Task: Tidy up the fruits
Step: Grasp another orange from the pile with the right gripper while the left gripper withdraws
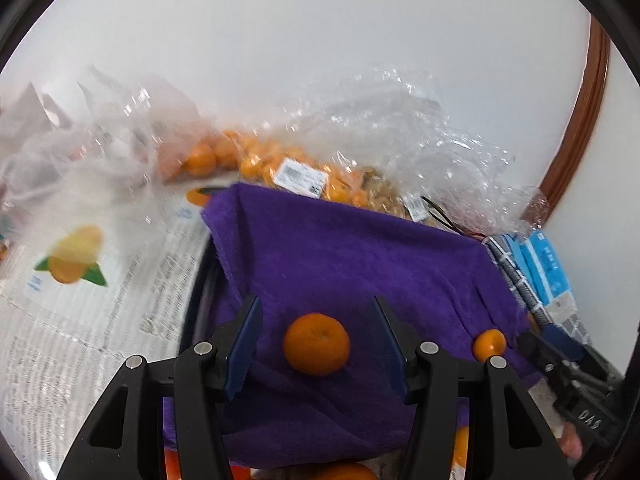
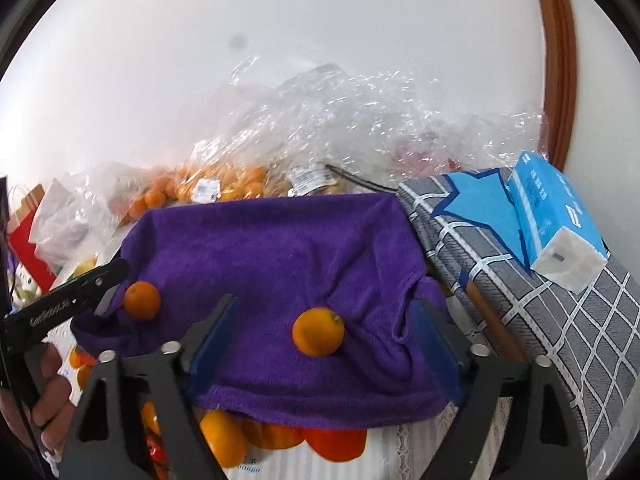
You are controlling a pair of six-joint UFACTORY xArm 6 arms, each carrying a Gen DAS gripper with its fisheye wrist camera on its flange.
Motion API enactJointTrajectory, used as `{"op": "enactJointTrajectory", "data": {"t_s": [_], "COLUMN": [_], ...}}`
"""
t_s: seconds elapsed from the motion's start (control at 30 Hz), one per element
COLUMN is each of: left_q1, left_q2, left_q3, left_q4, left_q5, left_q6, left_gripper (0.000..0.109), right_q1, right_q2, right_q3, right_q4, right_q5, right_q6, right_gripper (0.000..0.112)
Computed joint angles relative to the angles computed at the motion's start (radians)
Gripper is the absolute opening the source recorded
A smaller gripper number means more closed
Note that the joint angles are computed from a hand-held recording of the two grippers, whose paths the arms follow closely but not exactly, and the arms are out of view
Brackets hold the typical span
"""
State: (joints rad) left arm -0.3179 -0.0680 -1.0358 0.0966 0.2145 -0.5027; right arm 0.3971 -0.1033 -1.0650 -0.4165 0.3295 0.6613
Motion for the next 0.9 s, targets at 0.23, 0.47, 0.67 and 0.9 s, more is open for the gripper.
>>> {"op": "enactJointTrajectory", "data": {"t_s": [0.23, 0.47, 0.67, 0.9], "left_q1": [0.012, 0.000, 0.001, 0.006], "left_q2": [-0.009, -0.056, -0.086, -0.063], "left_q3": [0.014, 0.062, 0.083, 0.070], "left_q4": [0.019, -0.169, -0.264, -0.285], "left_q5": [-0.016, -0.096, -0.113, -0.092], "left_q6": [-0.043, 0.116, 0.169, 0.176], "left_gripper": [0.051, 0.056, 0.059, 0.059], "right_q1": [0.039, 0.108, 0.129, 0.153], "right_q2": [-0.080, -0.140, -0.109, -0.048], "right_q3": [0.074, 0.162, 0.174, 0.109], "right_q4": [0.236, 0.251, 0.464, 0.346], "right_q5": [0.034, 0.029, 0.009, 0.088], "right_q6": [-0.176, -0.208, -0.321, -0.278], "right_gripper": [0.062, 0.054, 0.040, 0.038]}}
